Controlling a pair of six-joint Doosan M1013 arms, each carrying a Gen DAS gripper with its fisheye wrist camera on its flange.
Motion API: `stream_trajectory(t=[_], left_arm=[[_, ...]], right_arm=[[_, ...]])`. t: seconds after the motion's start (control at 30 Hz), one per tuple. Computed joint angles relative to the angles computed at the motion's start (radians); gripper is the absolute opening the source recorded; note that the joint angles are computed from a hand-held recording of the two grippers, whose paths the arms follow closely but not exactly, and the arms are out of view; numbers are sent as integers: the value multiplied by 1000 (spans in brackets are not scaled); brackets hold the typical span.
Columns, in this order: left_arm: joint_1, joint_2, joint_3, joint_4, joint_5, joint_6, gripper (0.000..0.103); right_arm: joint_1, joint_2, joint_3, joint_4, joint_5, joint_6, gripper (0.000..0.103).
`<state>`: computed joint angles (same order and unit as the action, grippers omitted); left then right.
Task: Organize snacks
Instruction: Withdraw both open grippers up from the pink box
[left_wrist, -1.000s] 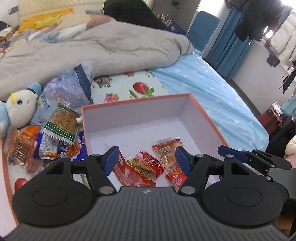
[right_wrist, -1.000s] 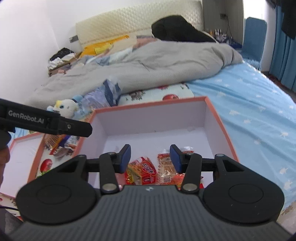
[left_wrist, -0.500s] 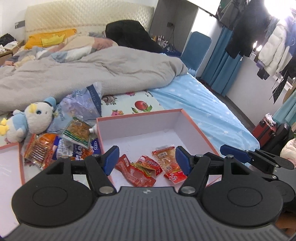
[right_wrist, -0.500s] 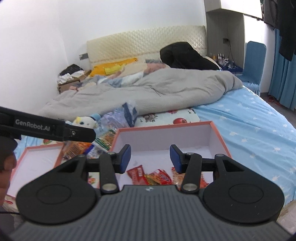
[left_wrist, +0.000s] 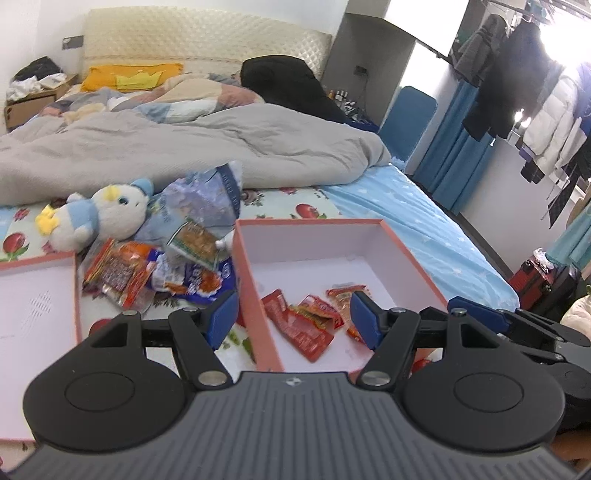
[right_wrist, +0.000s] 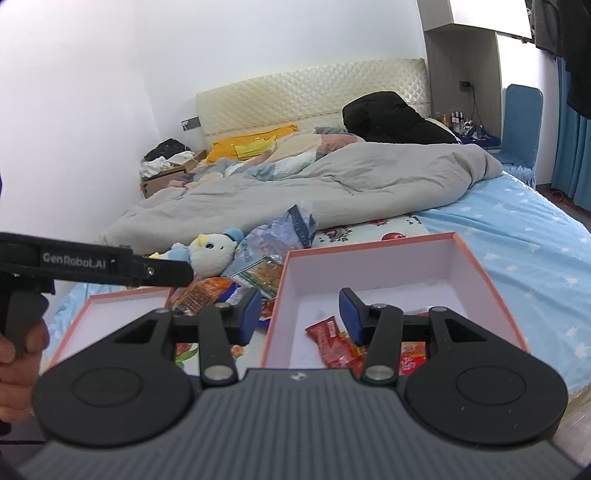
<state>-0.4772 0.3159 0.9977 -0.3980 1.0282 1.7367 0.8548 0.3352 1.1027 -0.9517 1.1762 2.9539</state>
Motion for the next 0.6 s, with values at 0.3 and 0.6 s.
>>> stream_trajectory(t=[0.3, 0.6], left_arm=[[30, -63, 107, 18, -65, -2, 72], [38, -125, 206, 74, -136, -30, 72]], right_arm=[[26, 30, -19, 4, 2, -5, 49], [55, 47, -24, -18, 1, -22, 49]])
